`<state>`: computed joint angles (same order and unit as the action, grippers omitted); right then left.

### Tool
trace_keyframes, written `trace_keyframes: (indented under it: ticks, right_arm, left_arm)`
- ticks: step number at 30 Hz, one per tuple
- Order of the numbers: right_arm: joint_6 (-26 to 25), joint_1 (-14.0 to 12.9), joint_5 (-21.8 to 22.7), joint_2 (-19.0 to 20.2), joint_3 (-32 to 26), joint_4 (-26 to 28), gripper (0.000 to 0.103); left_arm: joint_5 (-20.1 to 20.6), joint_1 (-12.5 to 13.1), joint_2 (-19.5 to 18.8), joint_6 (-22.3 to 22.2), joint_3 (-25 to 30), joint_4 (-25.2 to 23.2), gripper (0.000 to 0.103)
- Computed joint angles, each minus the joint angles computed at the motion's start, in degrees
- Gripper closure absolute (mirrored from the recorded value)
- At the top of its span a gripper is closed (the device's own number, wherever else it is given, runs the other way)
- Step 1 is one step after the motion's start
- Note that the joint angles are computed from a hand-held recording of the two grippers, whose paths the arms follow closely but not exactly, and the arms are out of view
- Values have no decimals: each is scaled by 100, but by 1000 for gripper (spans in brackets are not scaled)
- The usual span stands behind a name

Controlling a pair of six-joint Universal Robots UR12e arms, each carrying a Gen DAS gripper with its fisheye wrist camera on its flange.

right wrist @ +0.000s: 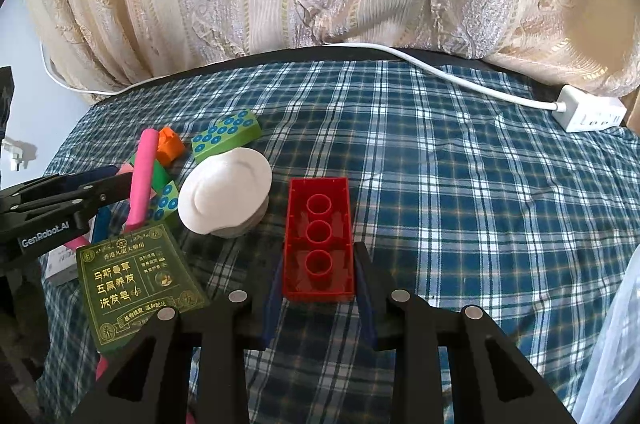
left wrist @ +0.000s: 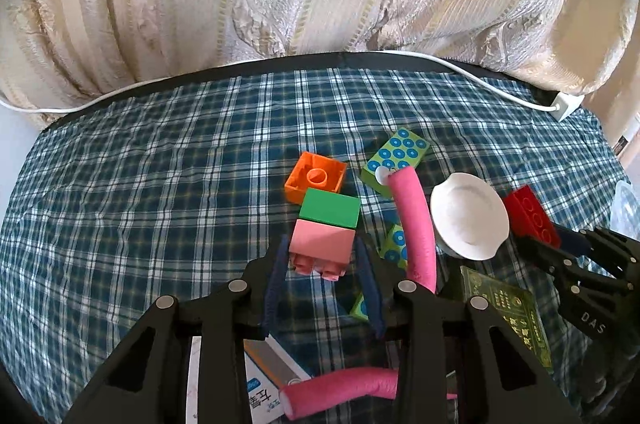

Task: Organize objects
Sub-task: 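Close the left tool on the pink-and-green stacked lego block, then carry the pink-green block and red brick over the clear bowl with both tools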

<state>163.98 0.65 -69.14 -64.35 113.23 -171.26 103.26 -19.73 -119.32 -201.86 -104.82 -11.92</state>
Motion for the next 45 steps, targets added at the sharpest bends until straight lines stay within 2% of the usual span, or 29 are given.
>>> trace_keyframes:
  ticks: [8,25,31,38,45]
  right_arm:
    - [-3,-10,43,-16,15,24,70]
    - [-16,-21,66,-9,15,16,70]
    - [12,-25,68,-11,26,3,70]
    - [94,-78,114,-90,115,-132,70]
    - [133,-191,161,-189,290,-220,70]
  left_arm:
    - [-68,19,-48,68,36,36,69]
    - [-256,91,-70,-83,92,-100,68]
    - [-146,73,-128,72,99,67,69]
    - [241,-15,-53,67,-5,402,70]
    - [352,-83,48,-3,-118,542,70]
